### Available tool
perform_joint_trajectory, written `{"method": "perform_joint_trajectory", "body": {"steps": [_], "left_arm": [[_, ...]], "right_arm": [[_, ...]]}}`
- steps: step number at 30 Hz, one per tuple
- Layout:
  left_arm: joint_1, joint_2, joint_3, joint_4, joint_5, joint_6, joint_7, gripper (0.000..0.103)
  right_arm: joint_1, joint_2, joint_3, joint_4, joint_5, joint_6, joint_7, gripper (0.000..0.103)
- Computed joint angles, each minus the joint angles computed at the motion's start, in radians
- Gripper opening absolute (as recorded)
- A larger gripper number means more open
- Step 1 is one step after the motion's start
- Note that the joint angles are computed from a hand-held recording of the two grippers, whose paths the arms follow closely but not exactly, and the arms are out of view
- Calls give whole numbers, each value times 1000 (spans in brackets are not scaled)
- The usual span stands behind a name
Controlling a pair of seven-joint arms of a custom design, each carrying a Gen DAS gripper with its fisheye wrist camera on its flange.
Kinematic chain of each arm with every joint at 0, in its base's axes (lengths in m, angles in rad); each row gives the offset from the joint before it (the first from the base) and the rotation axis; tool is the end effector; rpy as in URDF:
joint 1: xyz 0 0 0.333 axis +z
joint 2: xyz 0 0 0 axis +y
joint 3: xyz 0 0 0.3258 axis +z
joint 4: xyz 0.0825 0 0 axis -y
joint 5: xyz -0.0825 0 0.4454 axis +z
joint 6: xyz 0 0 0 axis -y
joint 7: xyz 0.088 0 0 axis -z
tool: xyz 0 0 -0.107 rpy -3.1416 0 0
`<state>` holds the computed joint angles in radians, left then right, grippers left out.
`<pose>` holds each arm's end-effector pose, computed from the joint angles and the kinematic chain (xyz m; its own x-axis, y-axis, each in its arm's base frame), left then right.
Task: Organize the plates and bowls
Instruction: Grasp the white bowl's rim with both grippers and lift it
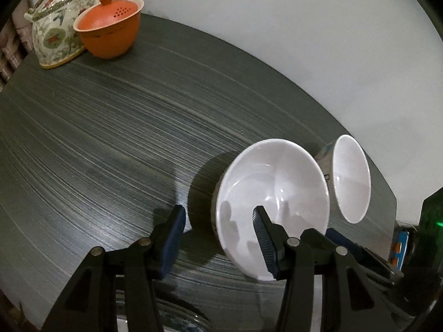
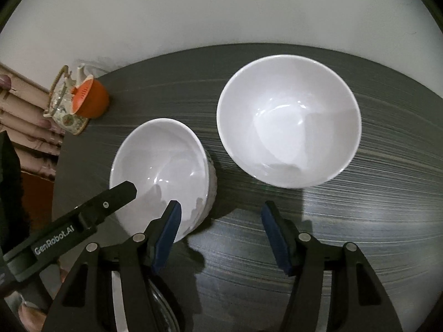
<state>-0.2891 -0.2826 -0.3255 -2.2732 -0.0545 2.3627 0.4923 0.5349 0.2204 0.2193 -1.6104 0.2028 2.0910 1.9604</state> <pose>0.4465 -0.3246 0.4866 0.4248 -0.8573 0.2909 -0.8488 -0.4889 -0.2012 0.5232 0.4877 0.5222 0.2794 -0.9063 -0.3171 -0.9591 -0.2477 -0.1371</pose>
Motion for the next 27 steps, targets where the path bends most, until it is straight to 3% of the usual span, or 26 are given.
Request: {"method": "perform_joint_trajectory", "body": {"steps": [5, 10, 12, 14, 27], "left_arm": [[2, 35, -4, 18, 19, -1, -7, 51], [-8, 60, 4, 22, 14, 4, 4, 21], [-14, 64, 7, 19, 0, 15, 13, 16], [-15, 69, 3, 25, 10, 5, 10, 16], [-52, 6, -29, 58, 16, -63, -10, 16]], "right_arm": [[2, 22, 4, 15, 12, -4, 12, 42], [-2, 27, 10, 15, 44, 9, 3, 32], [-5, 27, 13, 15, 66, 13, -7, 25], [-6, 30, 17, 22, 83, 9, -14, 17], [2, -77, 4, -28, 55, -13, 6, 17]]}}
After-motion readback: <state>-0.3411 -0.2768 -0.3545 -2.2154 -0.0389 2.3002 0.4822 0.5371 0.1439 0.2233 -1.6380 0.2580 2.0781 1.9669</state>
